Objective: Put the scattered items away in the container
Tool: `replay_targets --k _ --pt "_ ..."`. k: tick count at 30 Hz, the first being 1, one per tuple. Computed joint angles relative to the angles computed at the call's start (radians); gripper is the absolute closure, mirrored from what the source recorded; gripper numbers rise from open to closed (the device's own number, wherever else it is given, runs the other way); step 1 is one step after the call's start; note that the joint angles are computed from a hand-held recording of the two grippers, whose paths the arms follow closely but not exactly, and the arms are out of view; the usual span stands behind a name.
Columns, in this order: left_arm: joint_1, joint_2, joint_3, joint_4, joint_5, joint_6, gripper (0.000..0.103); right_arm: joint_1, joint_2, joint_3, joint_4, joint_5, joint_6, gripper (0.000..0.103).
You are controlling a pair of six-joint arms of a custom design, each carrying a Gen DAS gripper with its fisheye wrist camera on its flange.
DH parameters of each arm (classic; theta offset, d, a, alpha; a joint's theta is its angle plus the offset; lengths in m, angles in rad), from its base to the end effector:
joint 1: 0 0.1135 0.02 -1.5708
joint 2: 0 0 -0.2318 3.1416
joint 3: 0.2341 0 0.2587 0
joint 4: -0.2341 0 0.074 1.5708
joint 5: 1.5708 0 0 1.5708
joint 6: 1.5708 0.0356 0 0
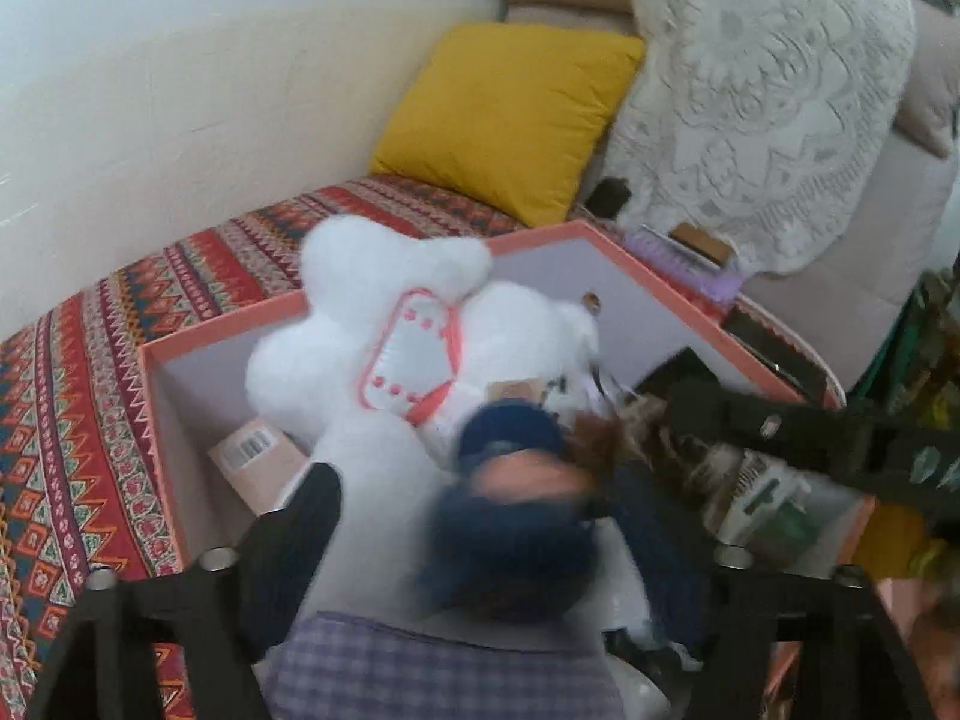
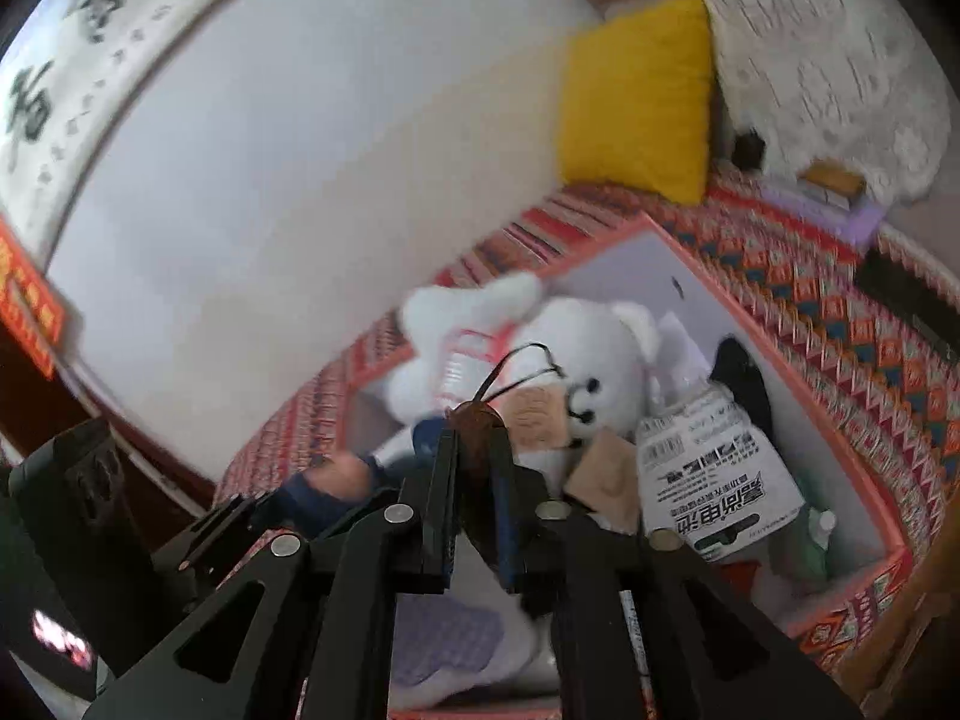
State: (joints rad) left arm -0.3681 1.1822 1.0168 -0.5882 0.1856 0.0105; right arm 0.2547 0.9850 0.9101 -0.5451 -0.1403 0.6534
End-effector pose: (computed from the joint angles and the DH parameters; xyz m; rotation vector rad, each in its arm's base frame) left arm 0.2493 -0.1032 0.2712 0.5329 2.2801 -0.3944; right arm 0.2273 0.0643 0.2842 0.3677 2.2330 0.6535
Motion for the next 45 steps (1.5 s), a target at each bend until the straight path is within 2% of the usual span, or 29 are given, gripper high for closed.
replay_targets --k 1,3,6,12,16,20,21,24,25,28,34,35,36,38,40,45 --pt "0.021 -0.023 -0.005 -0.001 0.030 -0.002 0.016 -0.025 0.026 -0.012 0.011 -0.019 0.004 0.075" --pt "0.048 -0.055 0.006 -0.011 0.026 0.012 0.013 -0.046 0.049 -0.035 0.023 -0.010 0.007 0.038" --pt "0.087 -0.099 0.036 -0.045 0.042 0.025 0.011 -0.052 0.039 -0.069 0.027 0.032 0.014 0.035" --pt "0.196 -0.177 0.089 -0.143 0.074 0.055 0.008 -0.068 -0.033 -0.074 -0.032 0.030 0.010 0.034" --pt "0.277 -0.262 0.046 -0.225 0.092 0.080 0.008 -0.058 -0.131 -0.053 -0.112 0.057 0.014 0.031" --pt "0.351 -0.388 -0.090 -0.263 0.097 0.118 0.008 -0.108 -0.225 -0.057 -0.172 0.099 -0.027 0.024" --pt "0.361 -0.404 -0.118 -0.267 0.103 0.119 0.008 -0.124 -0.239 -0.066 -0.171 0.118 -0.046 0.019" --pt "0.380 -0.431 -0.198 -0.267 0.113 0.120 0.008 -0.213 -0.267 -0.127 -0.119 0.273 -0.138 0.004" --pt "0.369 -0.434 -0.218 -0.257 0.100 0.119 0.008 -0.275 -0.255 -0.152 -0.091 0.276 -0.157 0.004" --pt "0.326 -0.436 -0.273 -0.223 0.047 0.106 0.008 -0.472 -0.185 -0.225 0.020 0.166 -0.165 0.004" --pt "0.241 -0.434 -0.350 -0.161 -0.030 0.061 0.008 -0.557 -0.002 -0.255 0.161 0.086 -0.191 0.004" --pt "0.244 -0.433 -0.358 -0.146 -0.034 0.063 0.008 -0.564 0.036 -0.257 0.189 0.032 -0.202 0.011" --pt "0.249 -0.425 -0.360 -0.134 -0.038 0.065 0.008 -0.541 0.046 -0.258 0.195 0.065 -0.201 0.016" --pt "0.278 -0.383 -0.351 -0.103 -0.042 0.073 0.008 -0.471 0.033 -0.273 0.241 0.174 -0.188 0.016" --pt "0.328 -0.328 -0.337 -0.059 -0.040 0.086 0.007 -0.417 0.069 -0.247 0.255 0.214 -0.170 0.016" --pt "0.526 -0.098 -0.237 0.041 0.062 0.144 0.007 -0.219 0.353 -0.076 0.330 0.345 -0.091 0.016"
